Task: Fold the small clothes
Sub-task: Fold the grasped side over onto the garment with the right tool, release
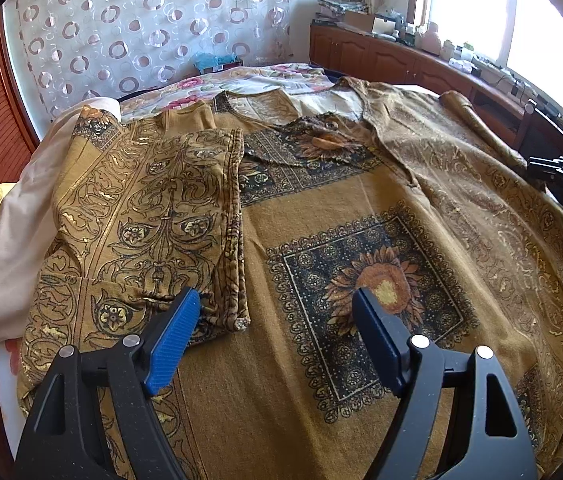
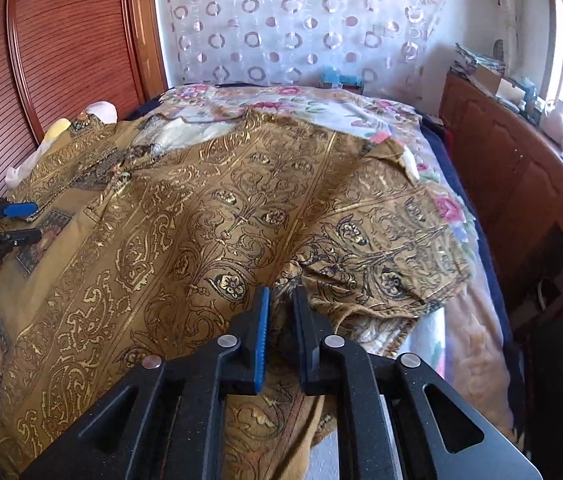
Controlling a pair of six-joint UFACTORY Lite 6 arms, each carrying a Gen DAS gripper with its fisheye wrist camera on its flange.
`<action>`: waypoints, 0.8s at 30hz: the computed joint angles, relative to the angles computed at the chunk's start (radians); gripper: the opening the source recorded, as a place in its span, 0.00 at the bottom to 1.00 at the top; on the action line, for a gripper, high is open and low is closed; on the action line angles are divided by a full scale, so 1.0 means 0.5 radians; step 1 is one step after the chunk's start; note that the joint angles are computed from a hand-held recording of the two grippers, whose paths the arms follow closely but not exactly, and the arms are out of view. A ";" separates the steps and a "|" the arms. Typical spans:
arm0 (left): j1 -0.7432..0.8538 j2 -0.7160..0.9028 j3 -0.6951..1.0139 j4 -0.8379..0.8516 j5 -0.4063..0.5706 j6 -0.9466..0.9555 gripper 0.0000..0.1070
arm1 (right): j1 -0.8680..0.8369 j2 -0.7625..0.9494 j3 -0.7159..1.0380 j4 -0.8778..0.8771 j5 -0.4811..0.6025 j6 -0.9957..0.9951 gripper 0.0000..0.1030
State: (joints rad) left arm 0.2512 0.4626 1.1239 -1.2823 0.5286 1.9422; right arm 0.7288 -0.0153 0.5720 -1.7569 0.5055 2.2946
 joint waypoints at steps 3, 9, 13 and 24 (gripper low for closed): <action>0.057 -0.090 -0.057 -0.021 0.111 0.005 0.74 | 0.161 -0.225 -0.106 0.240 0.161 -0.156 0.38; 0.133 -0.400 -0.257 -0.119 0.259 0.101 0.74 | 0.137 -0.535 -0.285 0.467 0.346 -0.341 0.46; 0.180 -0.588 -0.388 -0.168 0.361 0.138 0.74 | -0.179 -0.426 -0.326 0.344 0.173 -0.238 0.46; 0.219 -0.694 -0.471 -0.172 0.450 0.140 0.74 | -0.711 -0.205 -0.262 -0.449 -0.300 0.463 0.46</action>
